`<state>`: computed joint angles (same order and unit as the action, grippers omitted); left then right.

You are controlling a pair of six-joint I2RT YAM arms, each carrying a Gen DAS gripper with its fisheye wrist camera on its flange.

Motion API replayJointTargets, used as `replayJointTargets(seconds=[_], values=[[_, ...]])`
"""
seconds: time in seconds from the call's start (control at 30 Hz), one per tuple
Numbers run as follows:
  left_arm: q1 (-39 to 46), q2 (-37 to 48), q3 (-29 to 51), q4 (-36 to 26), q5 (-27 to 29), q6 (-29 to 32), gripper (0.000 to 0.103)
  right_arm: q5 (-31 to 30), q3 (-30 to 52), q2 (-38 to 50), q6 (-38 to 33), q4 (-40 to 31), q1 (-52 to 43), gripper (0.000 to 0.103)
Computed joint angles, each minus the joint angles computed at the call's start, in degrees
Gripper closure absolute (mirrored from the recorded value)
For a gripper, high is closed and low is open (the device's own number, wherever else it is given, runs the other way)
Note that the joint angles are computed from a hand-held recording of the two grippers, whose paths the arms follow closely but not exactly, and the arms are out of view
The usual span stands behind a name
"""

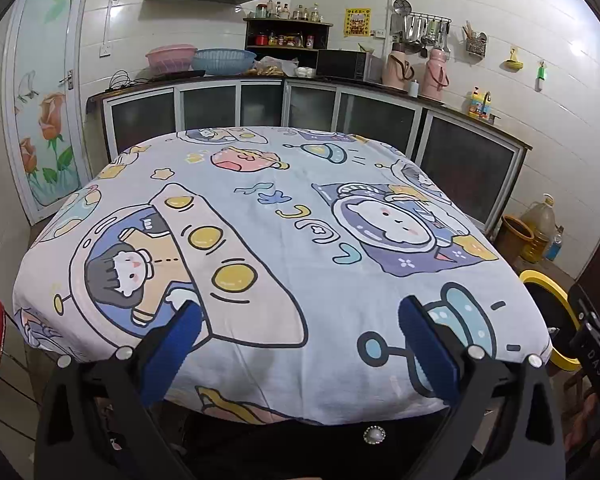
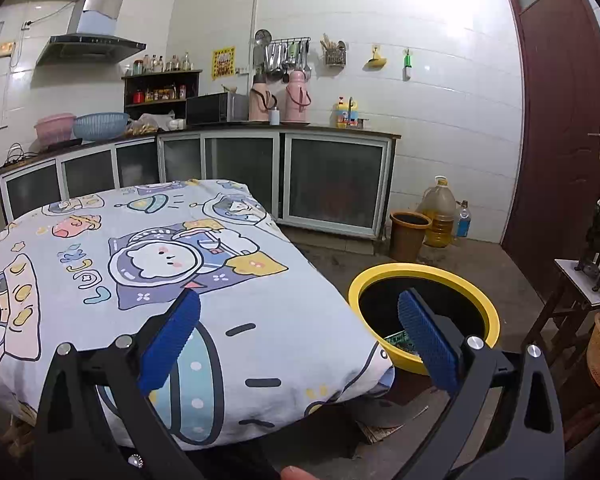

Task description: Collect trash

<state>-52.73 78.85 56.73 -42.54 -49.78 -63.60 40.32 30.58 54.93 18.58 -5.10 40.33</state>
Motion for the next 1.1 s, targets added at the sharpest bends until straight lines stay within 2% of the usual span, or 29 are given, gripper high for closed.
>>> replayJointTargets(seconds=[1.1], values=[[0.1,0.4,-0.1,1.9,0.3,2.0,0.008,-3.2,0.3,2.1,-1.3,0.3,-2.7,0.008]])
